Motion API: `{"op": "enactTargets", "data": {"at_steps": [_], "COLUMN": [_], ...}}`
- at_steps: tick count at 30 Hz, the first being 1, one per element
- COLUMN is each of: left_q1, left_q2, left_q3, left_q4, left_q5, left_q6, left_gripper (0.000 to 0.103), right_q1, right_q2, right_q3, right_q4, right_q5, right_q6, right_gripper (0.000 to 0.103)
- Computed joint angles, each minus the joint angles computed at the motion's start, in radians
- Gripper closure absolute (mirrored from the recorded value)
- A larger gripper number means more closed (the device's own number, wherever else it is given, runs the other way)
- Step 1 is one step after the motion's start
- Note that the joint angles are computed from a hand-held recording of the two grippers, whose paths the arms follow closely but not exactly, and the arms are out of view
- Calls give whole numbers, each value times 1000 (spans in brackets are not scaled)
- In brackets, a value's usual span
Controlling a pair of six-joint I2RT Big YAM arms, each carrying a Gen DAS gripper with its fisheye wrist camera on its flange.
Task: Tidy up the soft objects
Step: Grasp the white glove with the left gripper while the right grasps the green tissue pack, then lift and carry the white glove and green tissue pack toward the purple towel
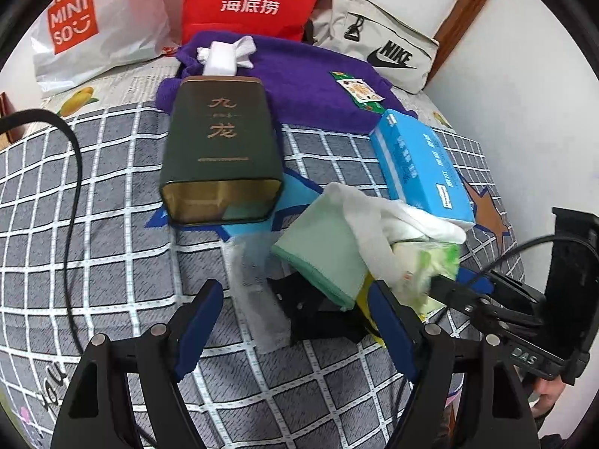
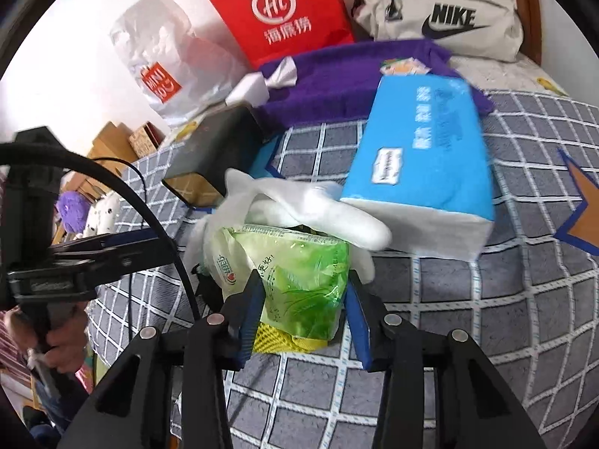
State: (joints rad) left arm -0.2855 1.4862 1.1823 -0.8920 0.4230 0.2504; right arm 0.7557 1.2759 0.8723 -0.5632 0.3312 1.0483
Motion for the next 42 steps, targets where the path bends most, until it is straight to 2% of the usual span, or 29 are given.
{"op": "enactTargets", "data": {"at_steps": [8,13,21,25,27,30,32,37,42], "left_q1": [-49,-100,-156,-176,-182,-173,-159,-139,-110], "left_q2": [34,88,116,125,122,116,111,85,39], "left_q3": [30,66,65,60,49,46,48,39,16], "left_q4": [-7,2,95,118,140,149,142,142,155], "left_q5": [82,64,-13,-48,-60,-37,6,32,63], "left_q6": [-20,-72,-148,-116,-106,-102,-100,-85,-75], "left_gripper": [24,25,29,48,50,58,76,83,84], "right_q1": [38,46,45,37,33,33,29,39,47], "right_q2": [-102,-155,-203,-207,-209,-210,-214,-217,-209], "right_q3": [-44,-83,-125,-145,-152,-155,-157,-152,-141], "right_q4": [-70,-112,-157,-136,-127,-128,-131,-145,-148], "right_q5": [52,74,93,70,63,67,69,80,82], "right_q6": [49,99,138,140,139,144,147,154,150], "right_gripper": [61,61,61,61,61,61,61,61,61]}}
